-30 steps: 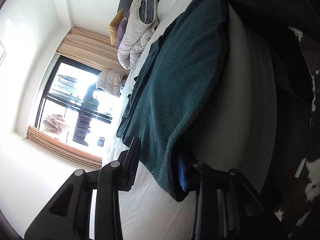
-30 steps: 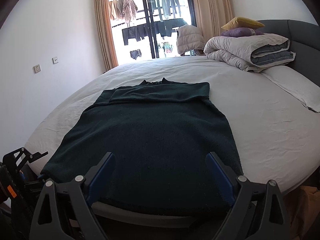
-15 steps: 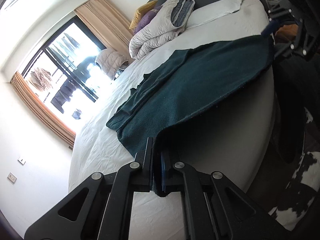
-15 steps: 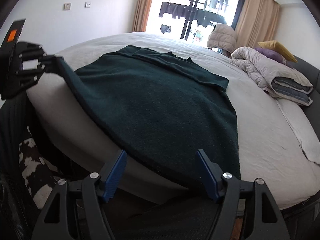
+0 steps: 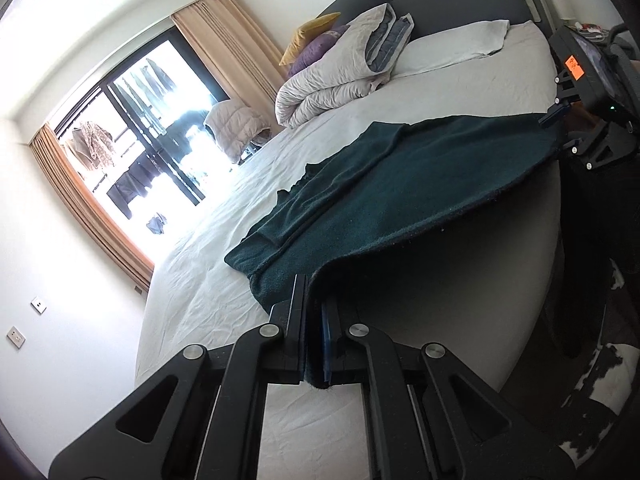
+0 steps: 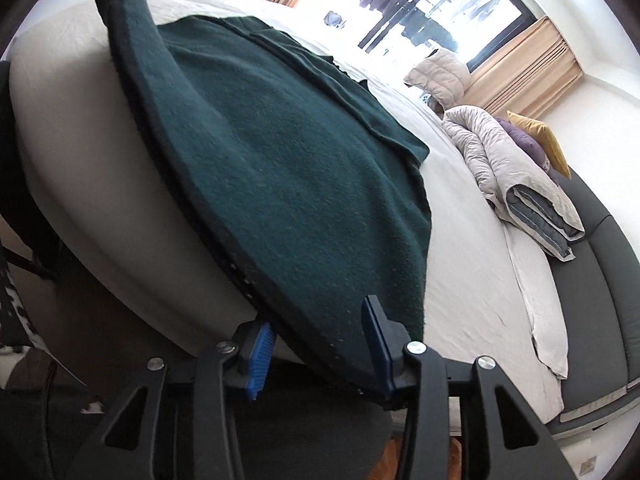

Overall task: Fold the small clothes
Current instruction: 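Grasp the hem with both tools and lift it toward the collar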

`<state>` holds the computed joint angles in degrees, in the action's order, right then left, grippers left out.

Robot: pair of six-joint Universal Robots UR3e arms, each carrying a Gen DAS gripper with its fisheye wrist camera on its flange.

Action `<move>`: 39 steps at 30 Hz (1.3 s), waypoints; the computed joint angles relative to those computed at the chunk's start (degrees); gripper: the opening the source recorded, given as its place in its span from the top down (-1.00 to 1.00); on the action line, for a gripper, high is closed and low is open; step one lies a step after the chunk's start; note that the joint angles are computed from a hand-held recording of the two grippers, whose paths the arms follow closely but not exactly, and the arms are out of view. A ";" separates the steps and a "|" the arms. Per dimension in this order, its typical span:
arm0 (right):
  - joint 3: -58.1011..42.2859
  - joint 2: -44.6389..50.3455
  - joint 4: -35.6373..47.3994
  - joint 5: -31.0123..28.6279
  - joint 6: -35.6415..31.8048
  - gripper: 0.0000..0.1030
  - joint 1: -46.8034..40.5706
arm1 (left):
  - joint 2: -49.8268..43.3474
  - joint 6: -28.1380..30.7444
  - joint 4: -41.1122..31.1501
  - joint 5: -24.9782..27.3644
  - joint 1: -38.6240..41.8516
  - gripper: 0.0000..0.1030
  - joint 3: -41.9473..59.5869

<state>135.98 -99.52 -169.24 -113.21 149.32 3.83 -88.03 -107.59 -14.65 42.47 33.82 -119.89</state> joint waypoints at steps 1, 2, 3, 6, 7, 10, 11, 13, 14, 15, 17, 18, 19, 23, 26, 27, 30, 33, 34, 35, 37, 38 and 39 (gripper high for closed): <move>0.30 -0.29 -0.12 -0.19 -0.69 0.24 -0.84 | -0.15 -0.37 -0.32 0.12 -0.06 0.91 0.55; 0.45 -0.90 0.17 0.24 -1.47 0.28 -2.11 | -0.13 -0.48 -0.26 0.08 0.14 0.91 0.37; 0.38 -1.77 0.93 0.68 -2.18 0.32 -3.41 | -0.25 -0.70 -0.39 0.13 0.15 0.91 0.66; 0.34 -4.03 3.33 2.11 -3.41 0.59 -6.63 | -0.34 -0.60 -0.23 0.02 0.38 0.91 0.43; 0.25 -4.56 3.95 2.87 -4.12 0.73 -7.81 | 0.49 0.35 -0.94 -0.56 1.24 0.91 -0.39; 0.38 -6.33 5.44 4.54 -6.05 0.87 -10.21 | 0.38 1.07 -1.01 -0.17 1.33 0.91 -0.60; 0.52 -6.87 5.72 4.98 -6.34 0.87 -11.00 | 0.43 1.34 -0.84 -0.03 1.41 0.91 -1.03; 0.56 -8.55 6.79 6.59 -6.27 0.89 -12.91 | 0.77 2.12 -1.64 -0.03 1.87 0.91 -1.38; 0.49 -9.75 7.61 7.78 -5.98 0.90 -14.04 | 1.09 2.77 -2.34 -0.08 2.19 0.91 -1.61; 0.54 -10.62 8.01 9.14 -5.65 0.91 -15.21 | 1.28 3.35 -2.71 0.04 2.34 0.93 -1.87; 0.15 -11.96 8.69 11.15 -5.07 0.92 -16.81 | 1.85 4.45 -3.33 0.10 2.88 0.93 -2.70; 0.05 -12.06 8.03 11.57 -5.00 0.92 -17.20 | 2.24 4.73 -3.55 0.05 3.16 0.93 -3.10; -0.18 -12.52 7.86 12.27 -4.54 0.92 -17.78 | 2.58 4.98 -3.77 -0.02 3.43 0.93 -3.38; -2.31 -13.74 8.45 16.14 -2.33 0.92 -20.90 | 3.14 3.96 -3.78 -0.52 4.44 0.93 -3.51; -3.98 -12.77 6.79 15.79 -2.75 0.93 -20.47 | 2.20 0.72 -3.34 -0.33 3.78 0.93 -1.54; -4.74 -11.96 6.00 15.60 -2.66 0.93 -20.17 | 1.97 -0.74 -3.58 -0.45 3.65 0.93 -0.67; -7.94 -9.08 4.36 15.56 -2.75 0.93 -19.96 | -0.13 -5.52 -4.46 -0.21 2.66 0.93 3.53; -12.69 -4.29 2.86 14.70 -2.74 0.93 -18.85 | -3.10 -10.26 -3.57 1.06 0.80 0.93 8.02; -14.81 -2.30 2.64 14.30 -2.87 0.93 -18.39 | -4.46 -11.65 -3.42 1.79 -0.03 0.93 10.05; -16.93 -0.22 2.35 14.08 -3.17 0.93 -18.08 | -6.07 -13.19 -2.88 2.60 -1.01 0.93 12.14; -21.92 4.25 2.34 14.19 -3.70 0.93 -17.87 | -9.85 -16.00 -3.31 4.26 -2.98 0.93 17.71; -24.50 6.29 2.70 14.58 -4.03 0.93 -18.08 | -11.99 -17.31 -4.19 5.12 -3.98 0.93 21.14; -27.60 8.72 3.32 14.91 -4.33 0.93 -18.18 | -14.31 -18.55 -4.97 6.16 -5.06 0.93 24.72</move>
<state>108.38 -90.79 -165.93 -98.30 144.99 -14.35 -102.34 -126.15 -19.61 48.64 28.77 -95.16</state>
